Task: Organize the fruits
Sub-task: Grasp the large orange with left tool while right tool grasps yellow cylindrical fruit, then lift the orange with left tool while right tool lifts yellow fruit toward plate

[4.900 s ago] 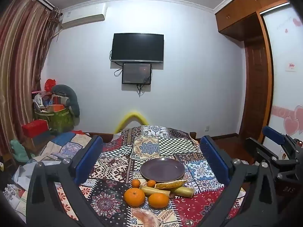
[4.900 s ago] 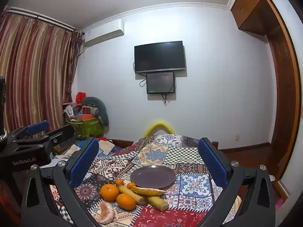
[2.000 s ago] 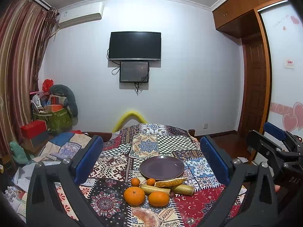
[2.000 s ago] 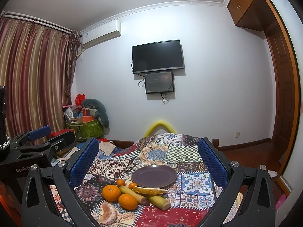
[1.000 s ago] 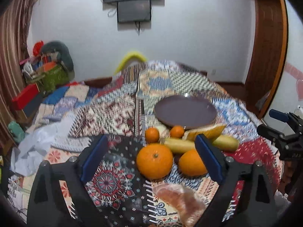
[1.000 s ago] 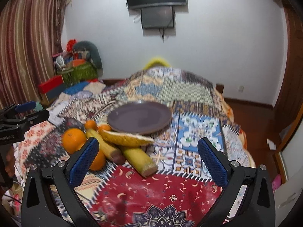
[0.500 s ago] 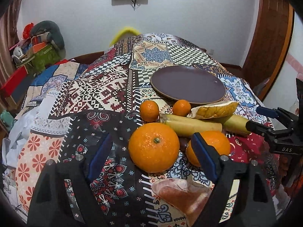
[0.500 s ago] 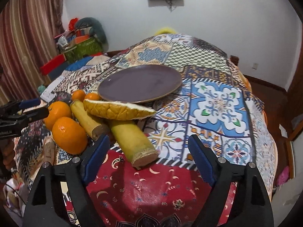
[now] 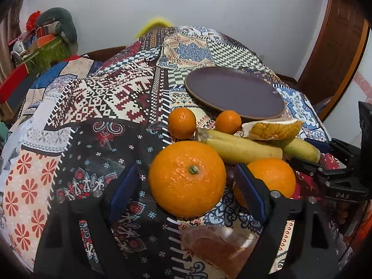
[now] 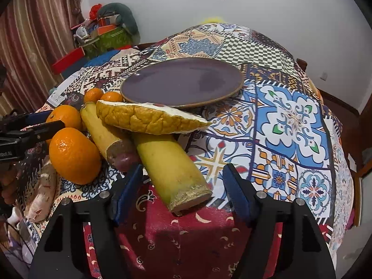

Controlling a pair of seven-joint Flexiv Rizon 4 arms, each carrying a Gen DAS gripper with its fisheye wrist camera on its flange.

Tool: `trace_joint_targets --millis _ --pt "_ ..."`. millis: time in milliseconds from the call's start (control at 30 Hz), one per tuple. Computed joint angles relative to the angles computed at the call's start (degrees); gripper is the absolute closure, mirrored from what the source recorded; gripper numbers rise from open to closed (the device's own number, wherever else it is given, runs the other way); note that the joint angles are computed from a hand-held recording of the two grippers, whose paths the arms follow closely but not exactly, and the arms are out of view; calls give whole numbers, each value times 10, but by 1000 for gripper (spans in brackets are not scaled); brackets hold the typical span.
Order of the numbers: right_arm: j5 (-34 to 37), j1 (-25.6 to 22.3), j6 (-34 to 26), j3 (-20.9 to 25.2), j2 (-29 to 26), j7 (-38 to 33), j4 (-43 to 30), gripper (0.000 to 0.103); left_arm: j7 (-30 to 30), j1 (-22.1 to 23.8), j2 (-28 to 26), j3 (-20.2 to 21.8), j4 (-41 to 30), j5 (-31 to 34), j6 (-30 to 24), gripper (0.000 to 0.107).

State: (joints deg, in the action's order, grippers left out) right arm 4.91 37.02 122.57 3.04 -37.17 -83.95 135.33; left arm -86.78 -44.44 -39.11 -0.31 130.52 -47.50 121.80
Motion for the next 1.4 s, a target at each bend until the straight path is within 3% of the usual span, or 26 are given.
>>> trace_joint_targets --millis 67,233,267,367,567,833,967,1100,1300,1400 --pt "-7 3 -9 -2 2 -7 -1 35 -4 11 -2 -5 -2 7 -9 22" --pt "16 38 -13 -26 0 -24 -3 48 -112 134 0 -70 19 164 -4 33" --pt "27 30 -13 -16 1 -31 -5 51 -120 134 0 -67 18 173 -10 36" --pt "-30 -40 0 31 2 1 5 57 -117 91 1 -26 7 161 -32 38" --pt "-23 -34 28 42 20 13 47 67 -135 88 7 -13 6 180 -48 39" --pt "-35 -50 40 65 49 39 102 67 -100 -34 29 72 27 74 -61 39" --pt "-74 -86 32 79 53 61 96 66 -78 -49 40 69 42 31 -52 39" --pt "-95 -92 6 74 49 72 69 65 -48 -67 42 64 44 -19 -44 39" --pt "-92 -62 -41 50 31 69 32 64 -22 -58 42 37 45 -52 -32 39" --pt "-72 -32 -36 29 19 60 24 67 -6 -58 41 27 42 -71 -30 39"
